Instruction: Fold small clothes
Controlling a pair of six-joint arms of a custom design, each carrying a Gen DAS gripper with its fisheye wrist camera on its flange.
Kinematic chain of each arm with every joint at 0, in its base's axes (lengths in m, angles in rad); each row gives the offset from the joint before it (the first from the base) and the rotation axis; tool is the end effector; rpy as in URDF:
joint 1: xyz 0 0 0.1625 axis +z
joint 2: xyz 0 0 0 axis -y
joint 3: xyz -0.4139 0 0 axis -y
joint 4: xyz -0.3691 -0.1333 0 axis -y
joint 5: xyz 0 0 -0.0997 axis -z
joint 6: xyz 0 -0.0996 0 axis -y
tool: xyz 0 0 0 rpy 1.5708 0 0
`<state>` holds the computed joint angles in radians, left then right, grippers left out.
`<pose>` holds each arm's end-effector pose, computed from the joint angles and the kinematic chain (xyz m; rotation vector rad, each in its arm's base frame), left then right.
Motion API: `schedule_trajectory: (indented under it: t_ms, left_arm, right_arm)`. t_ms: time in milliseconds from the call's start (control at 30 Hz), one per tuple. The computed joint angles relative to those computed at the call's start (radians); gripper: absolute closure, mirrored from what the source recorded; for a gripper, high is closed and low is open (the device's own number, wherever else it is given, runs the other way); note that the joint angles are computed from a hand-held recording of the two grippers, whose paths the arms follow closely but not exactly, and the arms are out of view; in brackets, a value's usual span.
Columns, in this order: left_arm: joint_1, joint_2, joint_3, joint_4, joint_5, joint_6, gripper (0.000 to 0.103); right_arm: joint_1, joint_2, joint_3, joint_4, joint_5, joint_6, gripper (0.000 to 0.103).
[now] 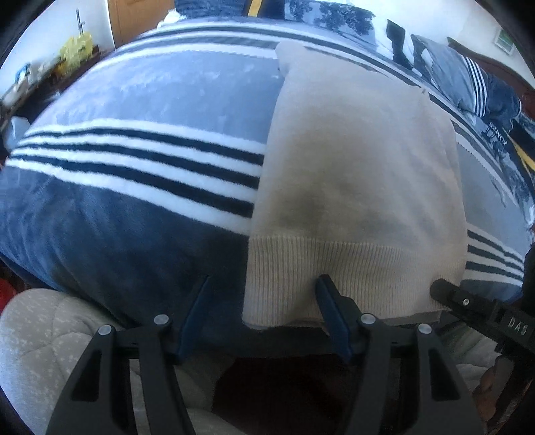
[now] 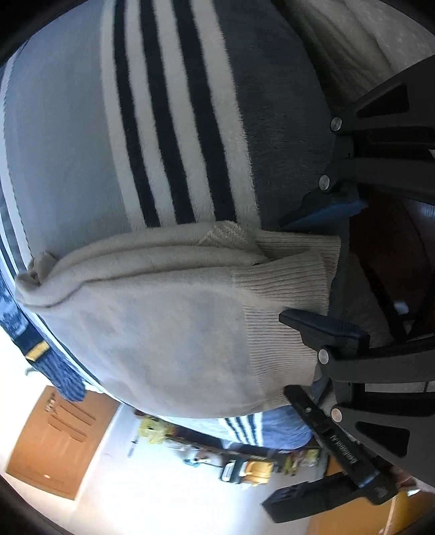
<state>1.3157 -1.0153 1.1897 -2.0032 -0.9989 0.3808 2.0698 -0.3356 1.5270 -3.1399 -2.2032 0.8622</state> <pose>0.0046 -0.7241 0.3946 0.7026 2.4450 -0.2822 0.3763 -0.5350 -0.0819 -0.6585 -2.6445 0.9640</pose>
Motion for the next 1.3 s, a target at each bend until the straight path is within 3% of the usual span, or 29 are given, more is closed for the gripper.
schedule_trajectory:
  t_ms: [167, 267, 333, 433, 467, 533, 600, 700, 800, 867, 967, 1033, 1200, 1300]
  left_arm:
    - [-0.010, -0.009, 0.035, -0.045, 0.014, 0.031, 0.040]
    - [-0.004, -0.005, 0.014, -0.010, -0.011, 0.018, 0.040]
    - [0.004, 0.008, -0.022, 0.038, -0.049, -0.012, 0.051]
    - [0.006, 0.022, -0.052, 0.082, -0.075, -0.033, 0.058]
    - [0.006, 0.022, -0.052, 0.084, -0.074, -0.031, 0.060]
    - [0.006, 0.022, -0.062, 0.105, -0.087, -0.036, 0.074]
    - [0.008, 0.022, -0.078, 0.126, -0.112, -0.040, 0.085]
    - [0.021, 0.034, -0.156, 0.211, -0.192, -0.079, 0.089]
    - [0.038, 0.032, -0.243, 0.297, -0.298, -0.130, 0.091]
    - [0.029, 0.008, -0.208, 0.276, -0.257, -0.107, 0.091]
    - [0.008, -0.015, -0.083, 0.220, -0.107, -0.061, 0.091]
    - [-0.005, -0.024, -0.028, 0.161, -0.047, -0.024, 0.091]
    - [-0.009, -0.022, -0.032, 0.152, -0.042, -0.040, 0.085]
    - [-0.006, -0.028, -0.031, 0.122, -0.038, -0.047, 0.066]
  right_arm:
    - [0.001, 0.003, -0.008, 0.008, -0.005, -0.008, 0.043]
    - [-0.003, -0.001, -0.038, 0.100, 0.010, -0.015, 0.039]
    - [-0.004, 0.004, -0.059, 0.135, 0.007, -0.014, 0.038]
    - [0.000, 0.009, -0.071, 0.160, -0.008, -0.020, 0.039]
    - [0.002, 0.011, -0.078, 0.175, -0.015, -0.019, 0.041]
    - [0.002, 0.017, -0.093, 0.197, -0.010, -0.012, 0.047]
    - [-0.003, 0.014, -0.083, 0.167, 0.031, -0.022, 0.071]
    - [0.001, 0.003, -0.071, 0.156, 0.039, -0.026, 0.092]
    - [0.023, -0.016, -0.056, 0.146, 0.027, -0.033, 0.096]
    - [0.045, -0.028, -0.047, 0.149, 0.001, -0.037, 0.097]
    - [0.036, -0.024, -0.043, 0.187, 0.002, -0.035, 0.097]
    - [0.019, -0.011, -0.044, 0.206, 0.016, -0.014, 0.097]
    - [0.026, -0.008, -0.044, 0.167, 0.012, -0.043, 0.095]
    - [0.027, -0.021, -0.032, 0.188, 0.014, -0.008, 0.088]
